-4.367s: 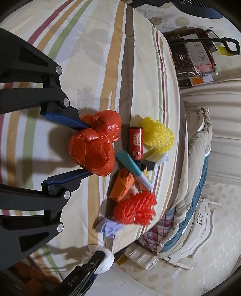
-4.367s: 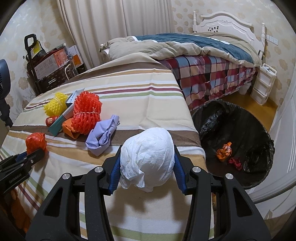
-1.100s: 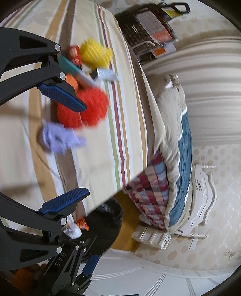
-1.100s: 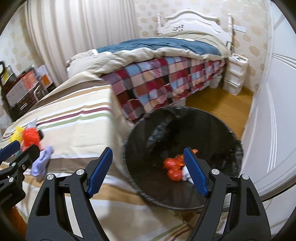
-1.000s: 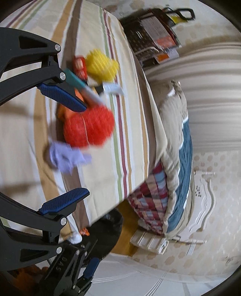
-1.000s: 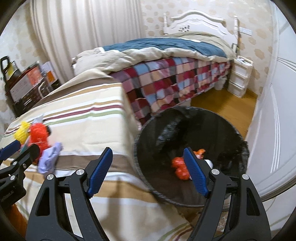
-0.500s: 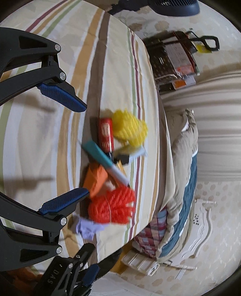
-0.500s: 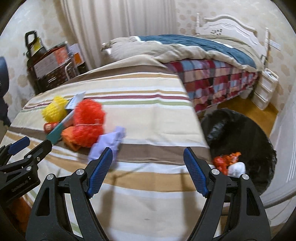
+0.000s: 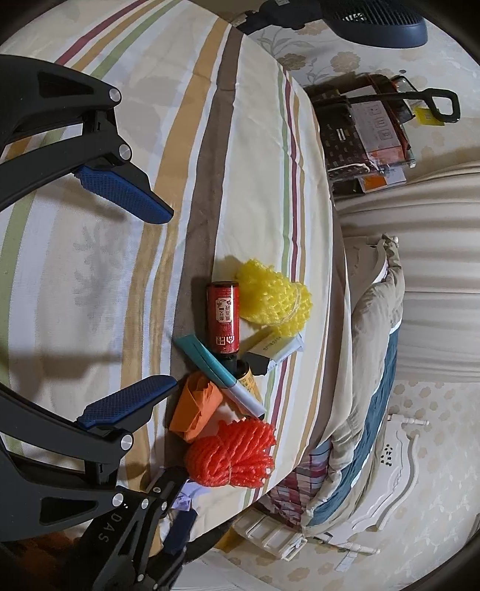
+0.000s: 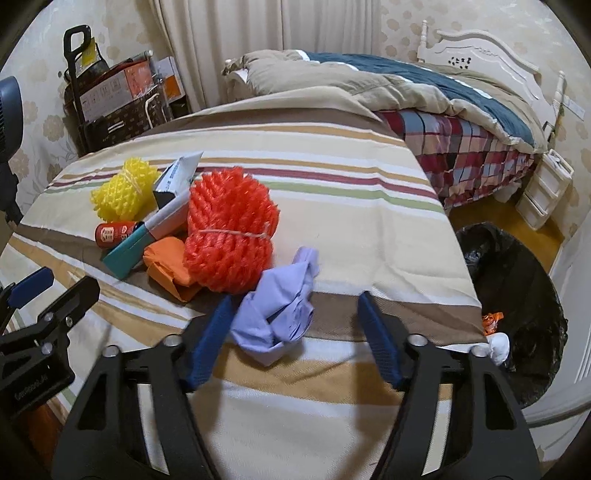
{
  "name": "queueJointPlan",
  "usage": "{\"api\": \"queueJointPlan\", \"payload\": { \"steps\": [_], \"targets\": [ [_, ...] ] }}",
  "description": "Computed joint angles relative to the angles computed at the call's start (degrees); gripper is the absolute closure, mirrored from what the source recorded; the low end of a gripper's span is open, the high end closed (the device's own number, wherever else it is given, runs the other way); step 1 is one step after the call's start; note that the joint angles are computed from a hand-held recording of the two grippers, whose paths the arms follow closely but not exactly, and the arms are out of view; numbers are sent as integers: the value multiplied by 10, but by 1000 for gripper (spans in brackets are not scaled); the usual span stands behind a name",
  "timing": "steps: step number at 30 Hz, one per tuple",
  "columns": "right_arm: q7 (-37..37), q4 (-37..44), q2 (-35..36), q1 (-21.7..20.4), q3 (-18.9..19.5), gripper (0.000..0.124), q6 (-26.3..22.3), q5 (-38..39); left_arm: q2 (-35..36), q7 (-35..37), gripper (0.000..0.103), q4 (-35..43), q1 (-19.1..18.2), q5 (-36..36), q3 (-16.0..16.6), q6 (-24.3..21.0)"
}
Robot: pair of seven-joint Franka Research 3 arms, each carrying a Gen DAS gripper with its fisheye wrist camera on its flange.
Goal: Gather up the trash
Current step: 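Return both tools to the bed and grasp the purple cloth with right tool, then grasp the yellow foam net with left tool while right tool holds the purple cloth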
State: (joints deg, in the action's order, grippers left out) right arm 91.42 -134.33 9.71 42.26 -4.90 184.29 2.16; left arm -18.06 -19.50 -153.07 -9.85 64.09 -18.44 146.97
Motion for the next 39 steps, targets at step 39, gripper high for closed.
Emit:
{"api": "queueJointPlan", "payload": {
  "steps": [39],
  "targets": [
    [-17, 147, 97, -71, 28, 88, -60, 17, 53, 60, 19, 50, 70, 35, 52, 60]
  ]
}}
